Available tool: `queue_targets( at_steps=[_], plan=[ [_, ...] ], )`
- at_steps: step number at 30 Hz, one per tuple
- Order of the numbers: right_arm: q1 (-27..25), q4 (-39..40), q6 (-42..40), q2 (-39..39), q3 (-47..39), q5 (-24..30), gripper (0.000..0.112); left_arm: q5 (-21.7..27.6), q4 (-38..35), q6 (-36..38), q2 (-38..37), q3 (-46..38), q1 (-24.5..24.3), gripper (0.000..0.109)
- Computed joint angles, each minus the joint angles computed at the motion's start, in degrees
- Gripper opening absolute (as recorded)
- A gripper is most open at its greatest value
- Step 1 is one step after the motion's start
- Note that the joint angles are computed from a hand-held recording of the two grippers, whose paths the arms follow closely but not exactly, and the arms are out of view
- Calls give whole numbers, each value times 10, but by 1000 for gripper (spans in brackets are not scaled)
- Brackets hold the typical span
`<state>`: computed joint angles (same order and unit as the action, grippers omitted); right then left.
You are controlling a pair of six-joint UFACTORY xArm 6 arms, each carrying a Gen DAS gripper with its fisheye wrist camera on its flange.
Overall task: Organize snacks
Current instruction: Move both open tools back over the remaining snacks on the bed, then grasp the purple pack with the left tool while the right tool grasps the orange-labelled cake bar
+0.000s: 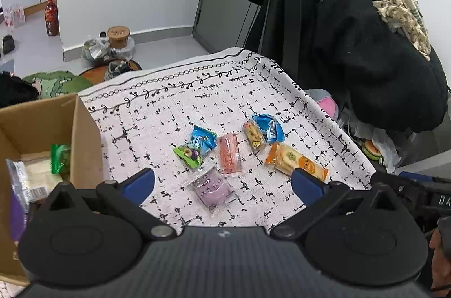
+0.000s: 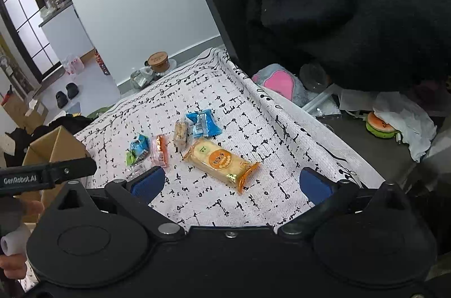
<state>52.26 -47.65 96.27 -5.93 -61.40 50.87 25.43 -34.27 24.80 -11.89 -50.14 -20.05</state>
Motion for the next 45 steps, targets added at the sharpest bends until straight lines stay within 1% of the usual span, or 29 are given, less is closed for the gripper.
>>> queue_targets(
  at_steps=[5, 10, 11, 13, 20, 22, 25, 30, 32, 33, 34, 37, 39, 40, 42, 43, 45],
  plan=[
    [-16, 2, -24, 12, 6, -25, 101, 1, 20, -30, 29, -11, -7, 102],
    [-39, 14, -46, 24, 11, -67, 90, 2, 38, -49, 56, -24, -8, 99],
    [-44, 16, -51, 28, 11, -75, 89, 2, 41, -53, 63, -27, -8, 97],
    [-53, 20, -60, 36, 10, -89, 83, 2, 48, -63, 74, -34, -9, 94],
    [-82, 25, -83, 67, 3, -137, 74, 39, 50, -77, 121, -68, -7, 70],
    [-90, 24, -87, 75, 2, -150, 73, 53, 46, -77, 135, -79, -6, 68],
    [-102, 28, -95, 87, -2, -168, 72, 57, 53, -86, 153, -91, -8, 67],
    [-116, 25, -98, 106, -10, -194, 72, 48, 66, -97, 176, -103, -13, 62],
    [-120, 28, -101, 113, -12, -201, 72, 32, 73, -99, 179, -100, -17, 61],
    [-122, 30, -101, 116, -11, -208, 69, 20, 77, -100, 179, -96, -20, 61],
    [-124, 36, -104, 119, -11, -213, 67, 8, 86, -103, 181, -93, -23, 60],
    [-125, 64, -121, 125, -10, -222, 65, -14, 122, -121, 184, -87, -30, 58],
    [-124, 85, -135, 127, -9, -227, 64, -22, 150, -130, 182, -81, -32, 52],
    [-122, 94, -142, 127, -8, -227, 62, -27, 165, -136, 180, -77, -33, 50],
    [-116, 111, -152, 128, -8, -222, 57, -31, 193, -148, 176, -71, -34, 43],
    [-111, 120, -156, 128, -9, -212, 51, -36, 217, -162, 173, -65, -34, 41],
    [-101, 121, -150, 128, -13, -189, 42, -44, 249, -178, 166, -54, -35, 37]
  ],
)
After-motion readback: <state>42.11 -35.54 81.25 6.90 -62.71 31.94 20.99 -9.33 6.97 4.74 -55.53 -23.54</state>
